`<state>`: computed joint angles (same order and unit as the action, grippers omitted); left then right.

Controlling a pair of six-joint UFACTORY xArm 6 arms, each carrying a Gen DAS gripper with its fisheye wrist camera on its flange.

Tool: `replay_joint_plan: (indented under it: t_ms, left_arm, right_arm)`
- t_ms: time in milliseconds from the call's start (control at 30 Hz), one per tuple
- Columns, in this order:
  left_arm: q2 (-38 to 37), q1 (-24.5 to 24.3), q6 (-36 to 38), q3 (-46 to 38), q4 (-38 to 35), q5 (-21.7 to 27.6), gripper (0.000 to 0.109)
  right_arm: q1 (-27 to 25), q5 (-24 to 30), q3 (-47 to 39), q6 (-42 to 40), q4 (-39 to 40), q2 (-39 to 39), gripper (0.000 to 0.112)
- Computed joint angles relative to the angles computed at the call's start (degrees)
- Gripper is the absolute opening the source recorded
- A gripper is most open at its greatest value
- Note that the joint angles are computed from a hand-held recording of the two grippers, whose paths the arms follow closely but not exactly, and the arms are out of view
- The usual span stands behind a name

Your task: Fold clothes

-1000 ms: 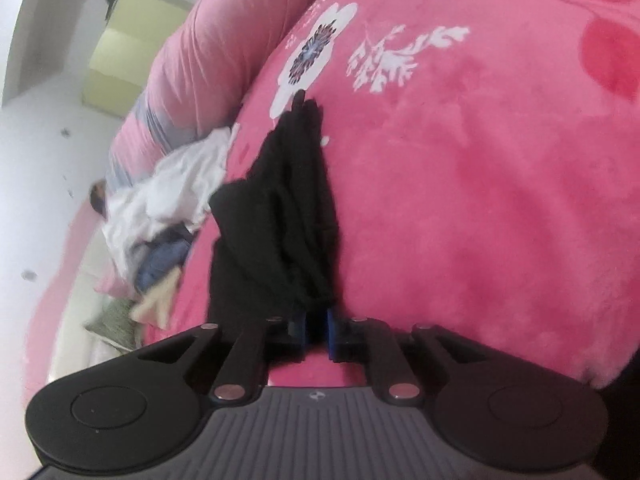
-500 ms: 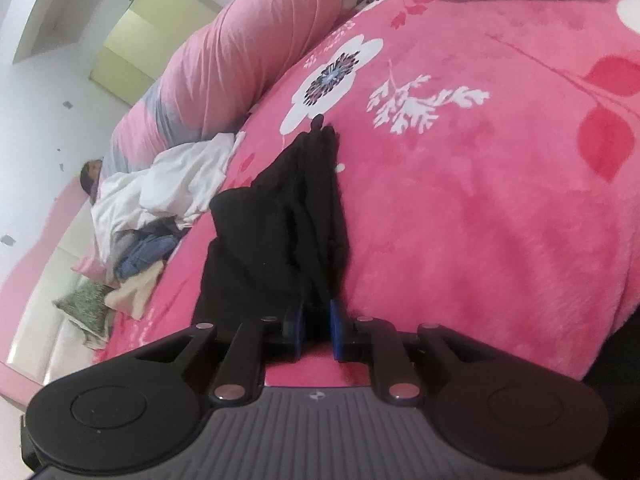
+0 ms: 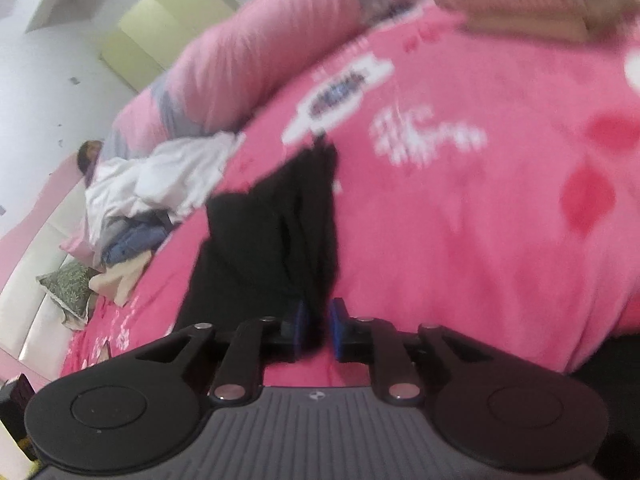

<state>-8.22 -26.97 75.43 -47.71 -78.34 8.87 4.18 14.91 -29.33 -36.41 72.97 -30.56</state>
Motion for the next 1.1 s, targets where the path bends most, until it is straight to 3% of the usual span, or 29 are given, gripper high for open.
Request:
replay_joint_plan:
  t_ms: [167, 300, 600, 700, 800, 933, 1100]
  left_arm:
    - [5.8, -0.8, 3.3, -6.6, -7.2, -0.5, 0.027]
    - [11.2, -1.4, -2.8, -10.2, -2.7, -1.2, 0.027]
    - [13.0, 1.8, 10.2, -11.8, -16.7, 4.9, 0.030]
    - [13.1, 3.1, 11.8, -11.7, -19.1, 7.7, 0.031]
    - [13.2, 3.9, 12.4, -11.7, -20.2, 9.4, 0.031]
    - [13.5, 4.8, 12.8, -11.7, -21.0, 11.1, 0.031]
    - [13.4, 4.7, 14.4, -11.6, -22.2, 11.0, 0.031]
  right_arm:
    - [1.4, -3.4, -9.1, -9.5, 6.5, 8.3, 0.019]
    - [2.1, -4.3, -19.0, -15.5, 11.0, 18.3, 0.025]
    - [0.2, -0.9, -36.8, -9.3, 0.5, 37.8, 0.025]
    - [-1.2, -0.9, -40.2, -2.6, -4.1, 43.3, 0.025]
    - [-3.4, 3.4, -41.5, -3.4, 0.5, 44.7, 0.024]
    - [-4.3, 5.6, -42.1, -3.1, 1.0, 43.7, 0.025]
    - [-4.1, 5.8, -46.5, 2.5, -6.3, 47.2, 0.025]
